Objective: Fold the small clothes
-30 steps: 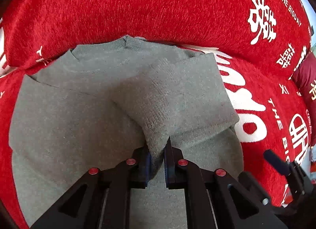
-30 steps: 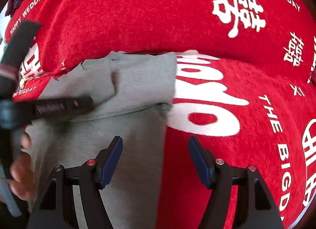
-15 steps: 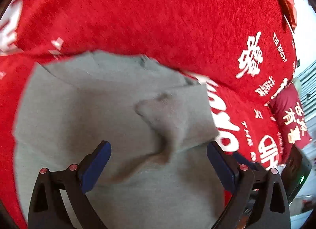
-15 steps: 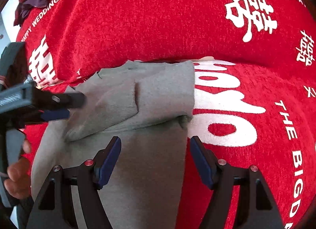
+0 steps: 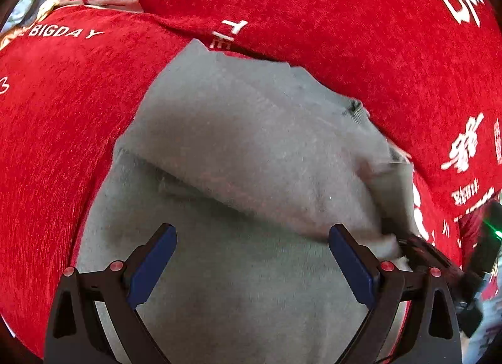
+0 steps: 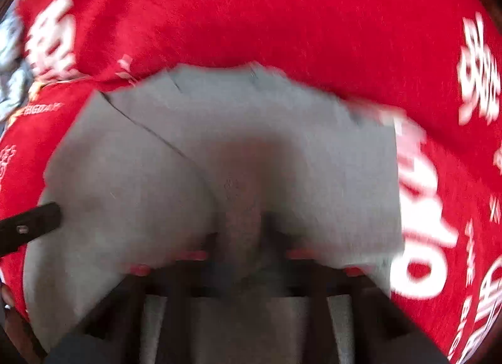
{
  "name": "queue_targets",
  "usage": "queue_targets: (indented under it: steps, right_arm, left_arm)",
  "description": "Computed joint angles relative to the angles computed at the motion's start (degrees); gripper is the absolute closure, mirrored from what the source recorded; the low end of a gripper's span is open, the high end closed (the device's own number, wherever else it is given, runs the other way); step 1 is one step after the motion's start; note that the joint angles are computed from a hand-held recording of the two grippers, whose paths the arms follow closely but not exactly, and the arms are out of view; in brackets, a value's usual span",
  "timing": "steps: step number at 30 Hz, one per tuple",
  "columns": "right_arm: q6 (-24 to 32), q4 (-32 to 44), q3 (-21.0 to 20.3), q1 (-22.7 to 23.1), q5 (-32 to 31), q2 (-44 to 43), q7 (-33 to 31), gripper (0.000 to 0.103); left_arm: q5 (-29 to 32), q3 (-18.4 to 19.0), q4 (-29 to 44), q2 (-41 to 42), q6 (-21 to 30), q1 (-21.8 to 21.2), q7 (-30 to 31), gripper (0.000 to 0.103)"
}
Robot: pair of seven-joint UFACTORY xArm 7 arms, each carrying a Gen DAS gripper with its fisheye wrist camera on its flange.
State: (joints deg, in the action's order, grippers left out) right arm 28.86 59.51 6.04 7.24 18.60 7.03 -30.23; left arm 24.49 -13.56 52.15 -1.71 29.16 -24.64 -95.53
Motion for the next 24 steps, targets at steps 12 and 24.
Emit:
queue_targets:
  steps: [12,24]
  right_arm:
    - [10.88,-6.42,-10.72,-6.88,22.92,-11.04,-20.56,0.044]
    - [6.03,-3.58,-6.31,-8.76,22.11,-4.19,-10.48,0.044]
  left_arm:
    - [1.29,2.37,20.44,15.71,9.14,-8.03,12.11,0.006]
    - [-0.38,3.23,17.28,13.06,9.78,-7.65,12.23,0.006]
